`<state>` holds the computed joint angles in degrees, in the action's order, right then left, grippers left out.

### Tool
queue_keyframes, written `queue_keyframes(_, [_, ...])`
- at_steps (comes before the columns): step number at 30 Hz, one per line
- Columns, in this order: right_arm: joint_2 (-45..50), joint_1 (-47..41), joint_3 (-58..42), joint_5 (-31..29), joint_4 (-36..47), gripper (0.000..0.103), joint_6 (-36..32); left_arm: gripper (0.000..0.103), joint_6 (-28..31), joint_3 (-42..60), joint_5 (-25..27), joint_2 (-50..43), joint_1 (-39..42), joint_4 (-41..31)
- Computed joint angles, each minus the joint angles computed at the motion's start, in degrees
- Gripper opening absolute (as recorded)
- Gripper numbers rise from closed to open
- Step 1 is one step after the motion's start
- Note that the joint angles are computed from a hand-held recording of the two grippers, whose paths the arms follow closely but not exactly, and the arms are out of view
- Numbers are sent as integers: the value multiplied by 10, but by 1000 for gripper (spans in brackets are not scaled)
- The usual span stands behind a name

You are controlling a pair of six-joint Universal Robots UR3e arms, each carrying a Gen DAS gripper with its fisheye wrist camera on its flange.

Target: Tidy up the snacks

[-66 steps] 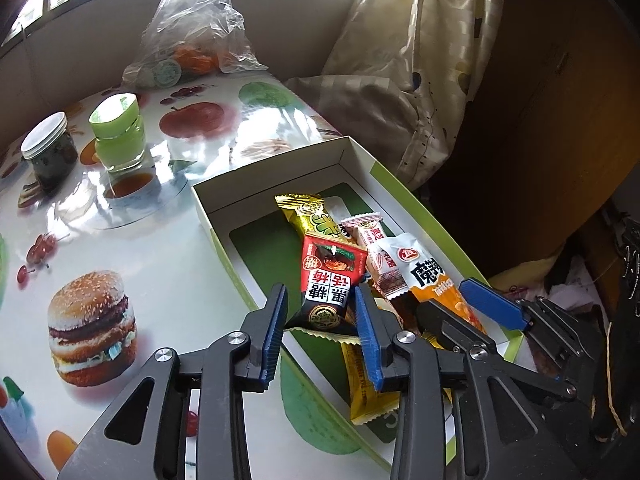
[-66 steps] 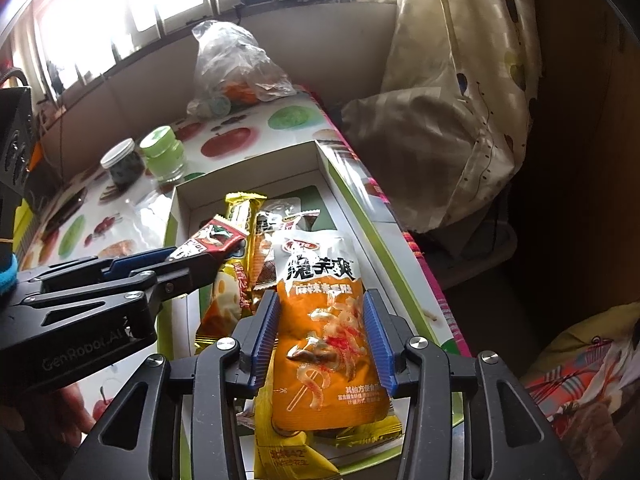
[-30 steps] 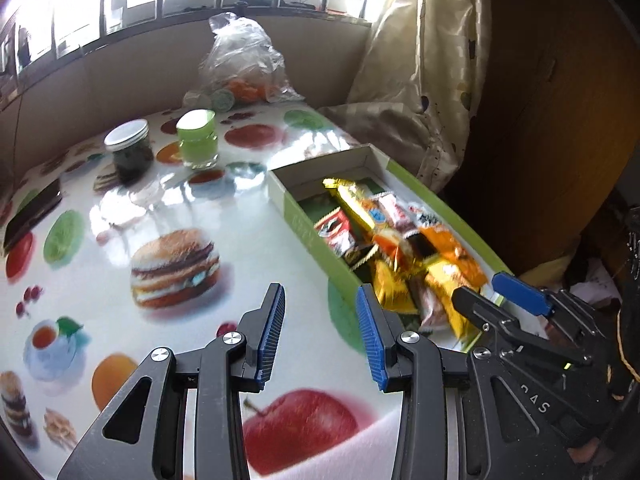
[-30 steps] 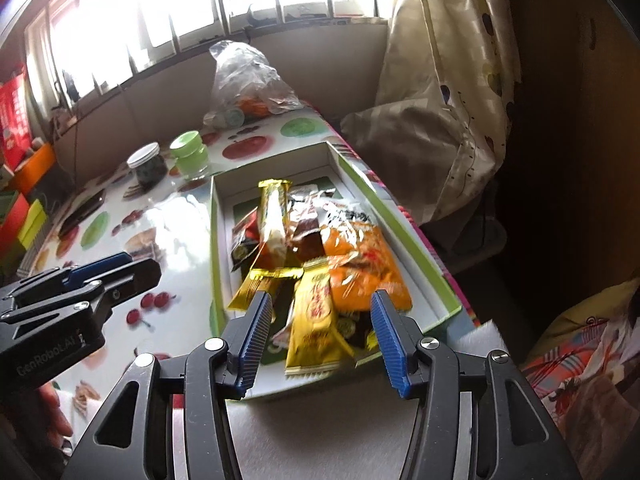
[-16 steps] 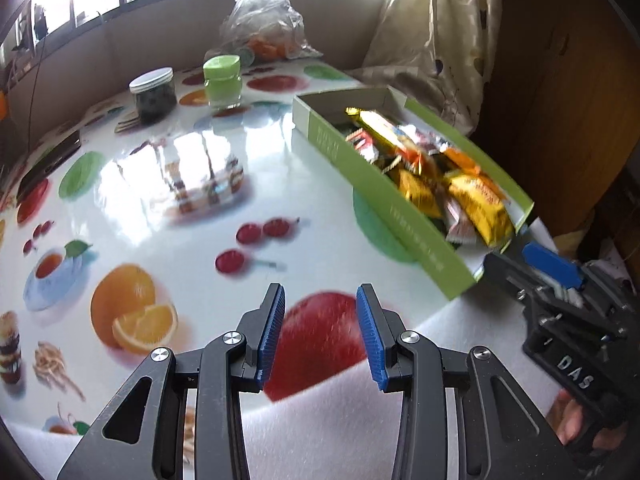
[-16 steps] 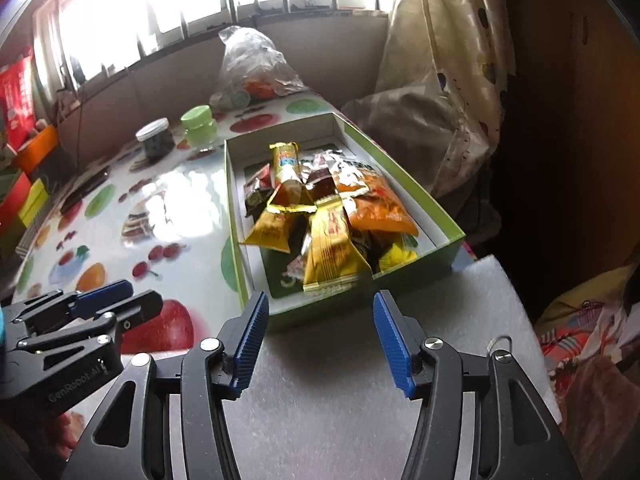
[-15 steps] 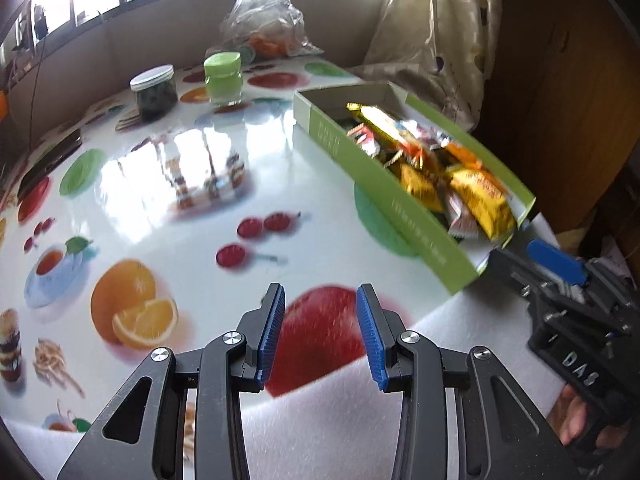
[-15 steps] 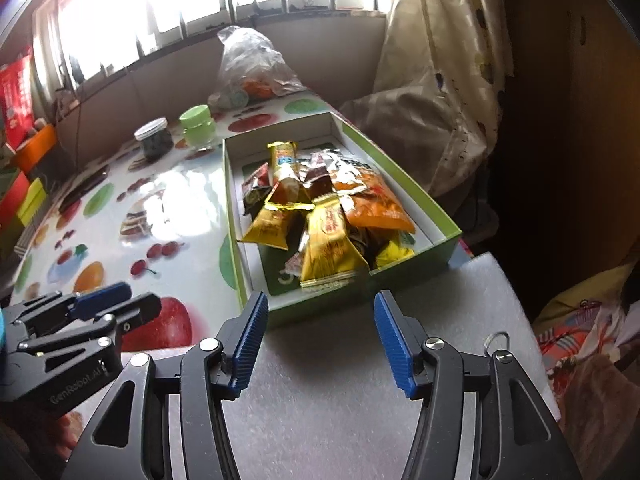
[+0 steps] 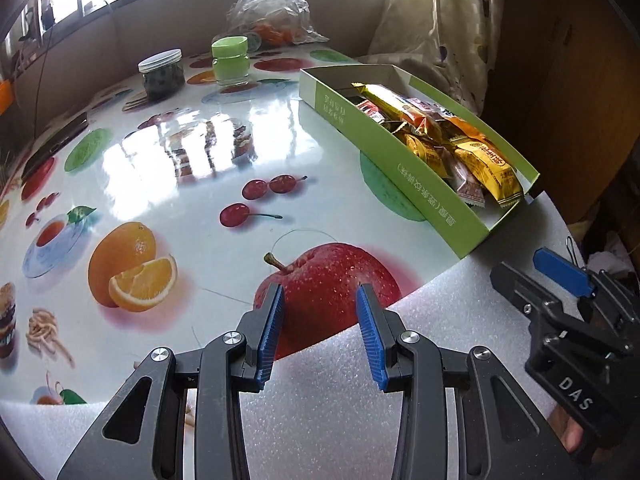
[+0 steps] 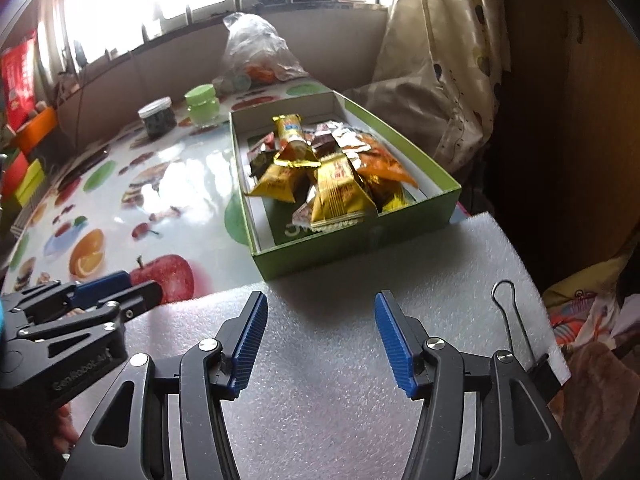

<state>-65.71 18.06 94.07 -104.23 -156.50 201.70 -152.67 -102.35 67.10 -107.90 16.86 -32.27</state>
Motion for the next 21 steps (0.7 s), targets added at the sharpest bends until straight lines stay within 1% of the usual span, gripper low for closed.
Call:
queue_keyframes(6, [20, 17, -15, -33, 11, 57, 10, 39, 0, -24, 14, 2, -8, 44])
queue_keyframes(9, [28, 26, -19, -53, 7, 57, 14, 39, -4, -25, 19, 2, -10, 48])
queue_keyframes(15, [28, 27, -15, -55, 1, 58, 22, 39, -6, -31, 25, 2, -14, 62])
queue_keyframes(21, [26, 29, -13, -59, 0, 58, 27, 39, -10, -32, 26, 3, -14, 62])
